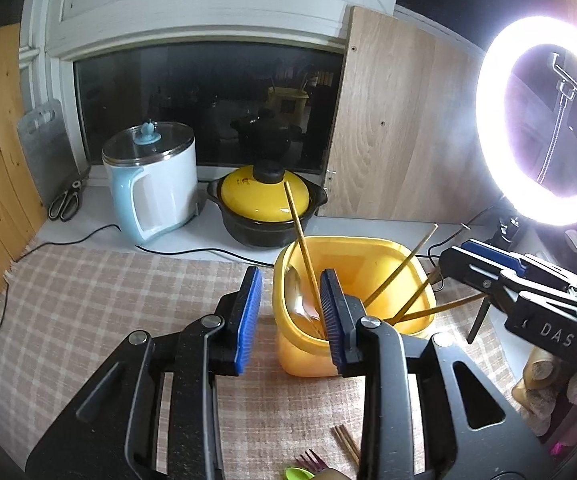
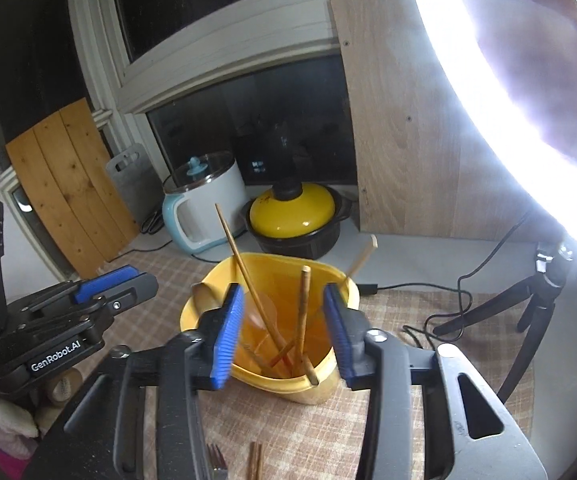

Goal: Organize utensils
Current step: 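Open the left gripper over the bin while the right gripper releases its chopstick into it, then move both open grippers back down to the remaining utensils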

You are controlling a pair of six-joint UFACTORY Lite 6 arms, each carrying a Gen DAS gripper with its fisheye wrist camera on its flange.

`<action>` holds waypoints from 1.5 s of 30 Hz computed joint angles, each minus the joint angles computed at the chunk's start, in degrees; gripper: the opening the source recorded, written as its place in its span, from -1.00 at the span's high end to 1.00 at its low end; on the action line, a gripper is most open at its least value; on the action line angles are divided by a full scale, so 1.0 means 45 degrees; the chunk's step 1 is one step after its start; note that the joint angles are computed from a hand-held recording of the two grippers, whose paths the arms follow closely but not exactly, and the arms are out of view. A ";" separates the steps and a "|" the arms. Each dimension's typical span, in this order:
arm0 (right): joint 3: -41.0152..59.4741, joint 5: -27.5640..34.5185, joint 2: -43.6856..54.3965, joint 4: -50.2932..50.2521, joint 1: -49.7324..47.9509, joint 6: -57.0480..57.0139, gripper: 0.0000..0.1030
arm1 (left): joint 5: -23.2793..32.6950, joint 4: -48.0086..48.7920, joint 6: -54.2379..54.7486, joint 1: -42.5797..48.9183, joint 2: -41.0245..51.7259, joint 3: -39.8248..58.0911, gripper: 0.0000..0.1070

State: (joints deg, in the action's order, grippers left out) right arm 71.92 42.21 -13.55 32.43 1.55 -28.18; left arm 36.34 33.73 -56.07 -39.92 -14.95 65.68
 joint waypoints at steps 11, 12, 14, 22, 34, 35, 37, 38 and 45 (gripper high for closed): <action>-0.0182 0.0698 -0.0923 0.0621 -0.0881 -0.0503 0.06 | 0.0627 0.0375 -0.0466 -0.0529 -0.0640 -0.0300 0.44; -0.0230 0.0760 -0.1008 0.0663 -0.0972 -0.0570 0.04 | 0.0670 0.0344 -0.0474 -0.0561 -0.0747 -0.0368 0.44; -0.0373 0.0868 -0.1216 0.0778 -0.1162 -0.0731 -0.13 | 0.0743 0.0289 -0.0452 -0.0644 -0.0914 -0.0480 0.44; -0.1146 0.1667 -0.2155 0.1174 -0.2072 -0.1833 -0.45 | 0.1451 0.1051 -0.1274 -0.1545 -0.1687 -0.1204 -0.15; -0.2888 0.3353 -0.3254 0.2166 -0.4010 -0.3746 -0.57 | 0.2134 0.0443 -0.1562 -0.2015 -0.3120 -0.3127 -0.15; -0.3086 0.3387 -0.3359 0.2140 -0.4064 -0.3845 -0.57 | 0.2108 0.0235 -0.1485 -0.1940 -0.3355 -0.3415 -0.15; -0.3390 0.3430 -0.3474 0.2005 -0.4077 -0.3954 -0.57 | 0.2142 -0.0068 -0.1415 -0.1861 -0.3676 -0.3825 -0.15; -0.3555 0.3496 -0.3516 0.1956 -0.4101 -0.4084 -0.57 | 0.2133 -0.0256 -0.1319 -0.1790 -0.3855 -0.4062 -0.15; -0.4793 0.3526 -0.3732 0.1772 -0.3973 -0.4877 -0.57 | 0.1711 -0.2060 -0.0405 -0.1121 -0.5065 -0.5872 -0.15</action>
